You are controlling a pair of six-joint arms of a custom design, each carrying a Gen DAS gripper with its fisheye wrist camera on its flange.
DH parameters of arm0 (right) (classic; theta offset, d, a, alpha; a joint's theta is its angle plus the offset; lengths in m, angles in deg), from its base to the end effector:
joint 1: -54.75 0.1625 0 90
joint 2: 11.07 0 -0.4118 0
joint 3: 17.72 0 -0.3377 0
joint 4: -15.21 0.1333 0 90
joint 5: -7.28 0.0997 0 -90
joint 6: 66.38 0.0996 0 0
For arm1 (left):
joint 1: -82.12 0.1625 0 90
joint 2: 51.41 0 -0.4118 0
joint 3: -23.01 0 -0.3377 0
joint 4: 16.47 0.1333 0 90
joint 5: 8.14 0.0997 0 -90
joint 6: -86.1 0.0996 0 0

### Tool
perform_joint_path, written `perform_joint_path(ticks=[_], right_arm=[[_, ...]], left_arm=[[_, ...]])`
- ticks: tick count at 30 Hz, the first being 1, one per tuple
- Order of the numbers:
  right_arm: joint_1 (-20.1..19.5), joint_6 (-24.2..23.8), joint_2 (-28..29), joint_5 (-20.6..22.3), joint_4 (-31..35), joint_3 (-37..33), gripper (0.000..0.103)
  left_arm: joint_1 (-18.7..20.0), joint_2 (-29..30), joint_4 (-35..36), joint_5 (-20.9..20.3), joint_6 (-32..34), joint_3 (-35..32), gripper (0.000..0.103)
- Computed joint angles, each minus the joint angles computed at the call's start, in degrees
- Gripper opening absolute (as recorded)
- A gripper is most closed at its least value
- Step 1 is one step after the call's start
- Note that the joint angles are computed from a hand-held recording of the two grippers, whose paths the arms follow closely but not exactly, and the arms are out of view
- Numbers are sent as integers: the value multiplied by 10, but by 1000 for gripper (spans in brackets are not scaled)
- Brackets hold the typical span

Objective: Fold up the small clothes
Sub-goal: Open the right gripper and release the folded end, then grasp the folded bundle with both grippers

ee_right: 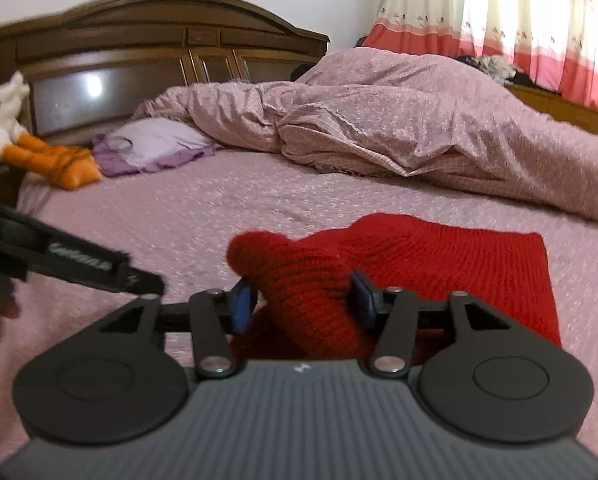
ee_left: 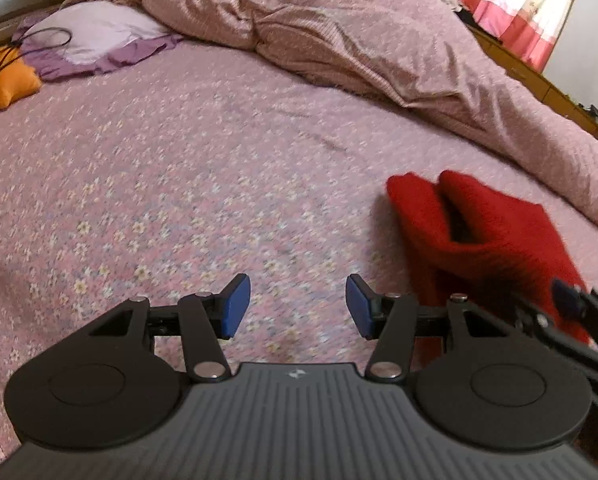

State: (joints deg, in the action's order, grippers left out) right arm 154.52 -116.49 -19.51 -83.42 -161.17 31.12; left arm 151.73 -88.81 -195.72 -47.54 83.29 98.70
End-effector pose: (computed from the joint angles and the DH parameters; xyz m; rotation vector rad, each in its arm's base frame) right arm 0.2668 -0.7713 0.0066 1.3215 -2.3082 1.0536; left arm -0.0482 -0.7332 0.2410 -0.1512 2.2159 -1.2174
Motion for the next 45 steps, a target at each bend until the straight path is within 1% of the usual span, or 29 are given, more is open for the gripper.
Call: perform_joint_path(ticks=[5,7,11,15,18,20,23,25,28,32,37,41,43,45], right_arm=[[-8,54,-58,45,2,78,55],[-11,80,-80,50,2,102,55],[-17,135,-103,40,-16,121,55],[-25,165,-116,27,-48,127,55],[-31,192,-112,5,-67,115,55],[-36,223,-107,-11,-70,104,55],[-50,276,-107,-15,-61,97,56],[-58,299,-107,-17,-47,92,57],[-65,315,-105,-20,-25,84,57],[-78,338,-109,-6,-6,90,57],[-88,347,-111,12,-3,94,58],[-93,358,-112,22,0,95,58],[-94,358,-113,22,-2,98,58],[-93,356,-114,21,-6,100,58]], left_arm=[[-13,5,-6,-3,31,-16,59],[-18,6,-3,-12,37,-24,59],[-25,16,15,-29,47,-51,59],[-30,39,46,-49,64,-98,59],[-30,64,75,-68,75,-148,59],[-27,83,102,-82,71,-185,59],[-22,112,156,-94,56,-247,59],[-20,133,181,-98,57,-285,59],[-18,171,221,-88,58,-349,59],[-11,203,273,-92,38,-405,59],[-9,236,279,-90,46,-456,59],[-8,258,276,-87,66,-490,59],[-7,259,263,-93,70,-487,53],[-9,259,239,-92,87,-480,35]])
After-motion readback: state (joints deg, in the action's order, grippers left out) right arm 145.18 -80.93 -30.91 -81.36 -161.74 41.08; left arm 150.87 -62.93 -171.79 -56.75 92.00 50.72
